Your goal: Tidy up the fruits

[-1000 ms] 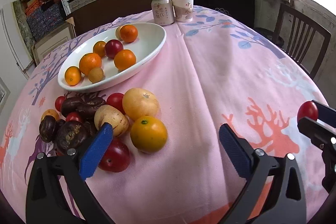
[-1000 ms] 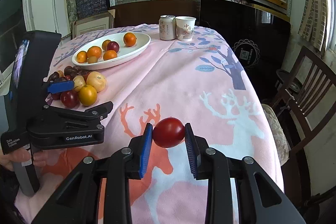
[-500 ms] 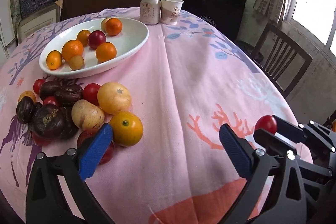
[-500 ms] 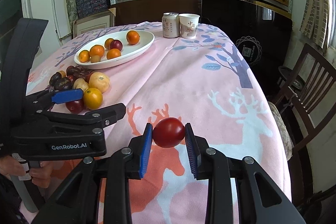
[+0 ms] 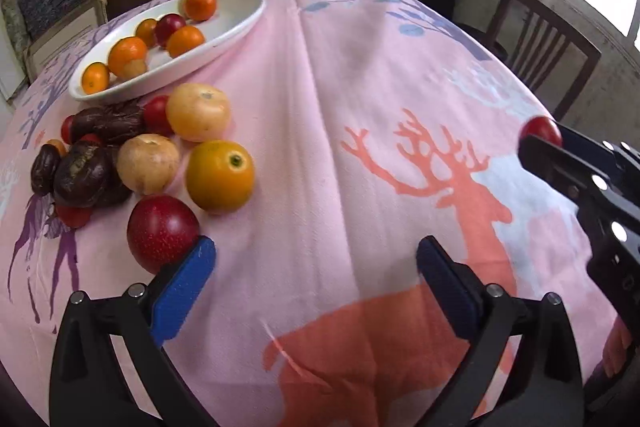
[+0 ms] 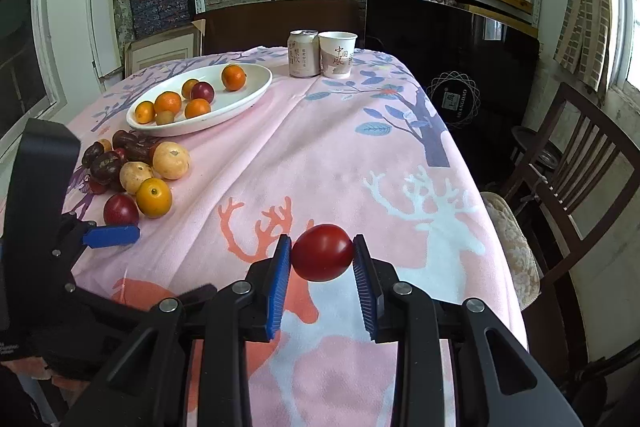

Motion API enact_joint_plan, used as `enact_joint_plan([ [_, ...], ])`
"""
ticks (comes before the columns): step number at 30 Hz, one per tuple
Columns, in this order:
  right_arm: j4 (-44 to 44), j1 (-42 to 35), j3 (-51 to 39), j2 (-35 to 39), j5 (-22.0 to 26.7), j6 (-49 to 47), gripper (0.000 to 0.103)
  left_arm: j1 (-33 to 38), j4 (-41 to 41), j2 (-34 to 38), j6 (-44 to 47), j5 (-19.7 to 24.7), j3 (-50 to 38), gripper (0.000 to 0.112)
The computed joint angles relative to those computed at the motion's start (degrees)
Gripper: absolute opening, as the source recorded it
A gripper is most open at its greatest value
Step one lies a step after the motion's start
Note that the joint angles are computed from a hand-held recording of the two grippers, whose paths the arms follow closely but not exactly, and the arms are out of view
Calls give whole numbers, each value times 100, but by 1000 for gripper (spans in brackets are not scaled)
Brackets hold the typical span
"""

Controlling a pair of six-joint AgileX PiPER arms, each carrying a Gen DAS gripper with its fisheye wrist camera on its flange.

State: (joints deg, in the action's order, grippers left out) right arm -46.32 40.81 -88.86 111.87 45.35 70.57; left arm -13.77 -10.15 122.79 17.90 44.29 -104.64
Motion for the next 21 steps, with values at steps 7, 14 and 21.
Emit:
enact_joint_plan([
  [7,66,81,-148,66,32,-128,32,155,221,337,-342,253,-563,99],
  [14,33,105,-5,-26,13,59,32,445,-228,380,-221,135,-669,85],
  [21,233,71,-54,35,-162,-42,32,1020,-1984,349,826,282,-540,60],
])
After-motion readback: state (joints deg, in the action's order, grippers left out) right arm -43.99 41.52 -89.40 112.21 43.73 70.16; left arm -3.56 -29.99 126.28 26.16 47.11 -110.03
